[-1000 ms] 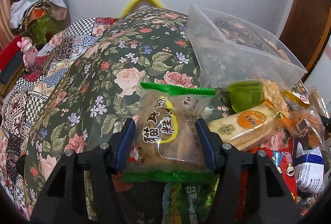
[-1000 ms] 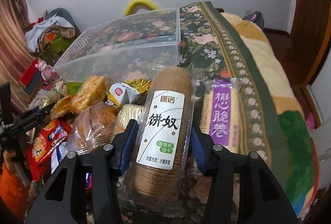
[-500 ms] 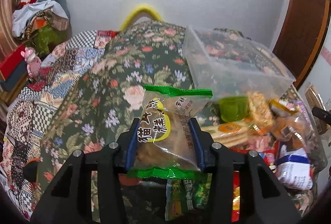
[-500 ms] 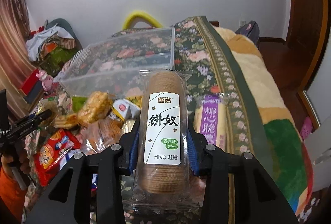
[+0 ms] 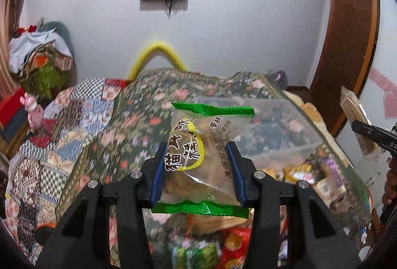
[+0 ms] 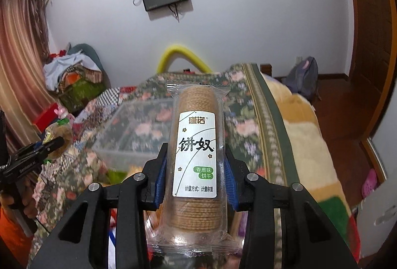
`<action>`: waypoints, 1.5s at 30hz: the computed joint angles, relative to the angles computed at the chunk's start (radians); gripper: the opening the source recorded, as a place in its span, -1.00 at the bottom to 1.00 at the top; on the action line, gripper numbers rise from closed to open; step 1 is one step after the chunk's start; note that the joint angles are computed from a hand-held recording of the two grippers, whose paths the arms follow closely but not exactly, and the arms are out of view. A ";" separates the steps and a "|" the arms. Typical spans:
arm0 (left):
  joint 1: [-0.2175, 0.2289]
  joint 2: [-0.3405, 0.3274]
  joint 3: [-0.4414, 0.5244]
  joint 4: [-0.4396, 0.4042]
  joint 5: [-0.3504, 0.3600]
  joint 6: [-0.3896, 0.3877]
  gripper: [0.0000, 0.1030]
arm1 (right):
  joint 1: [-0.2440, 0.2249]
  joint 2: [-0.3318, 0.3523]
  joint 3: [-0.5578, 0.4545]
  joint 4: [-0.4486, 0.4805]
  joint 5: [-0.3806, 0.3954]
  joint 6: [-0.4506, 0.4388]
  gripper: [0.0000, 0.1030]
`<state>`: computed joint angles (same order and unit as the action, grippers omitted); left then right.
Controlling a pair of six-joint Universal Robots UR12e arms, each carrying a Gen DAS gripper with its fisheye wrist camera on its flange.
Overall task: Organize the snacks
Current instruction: 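Drop the cake bag into the clear box with left tool while right tool drops the biscuit roll in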
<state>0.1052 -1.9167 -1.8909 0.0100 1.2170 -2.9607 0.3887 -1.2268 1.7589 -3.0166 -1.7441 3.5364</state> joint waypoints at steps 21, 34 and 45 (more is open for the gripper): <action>-0.095 -0.143 0.230 -0.218 0.046 0.019 -0.11 | -0.018 0.131 -0.179 0.130 0.046 -0.079 -0.30; -0.123 -0.201 0.300 -0.369 0.077 0.087 -0.07 | -0.034 0.179 -0.247 0.322 0.108 -0.104 -0.28; -0.104 -0.130 0.239 -0.313 0.036 0.108 0.07 | -0.024 0.137 -0.217 0.300 0.081 -0.147 -0.29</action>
<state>0.0014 -2.0468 -1.6522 -0.3028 1.2533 -2.8527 0.3645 -1.0899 1.5420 -2.7170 -1.6636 3.3895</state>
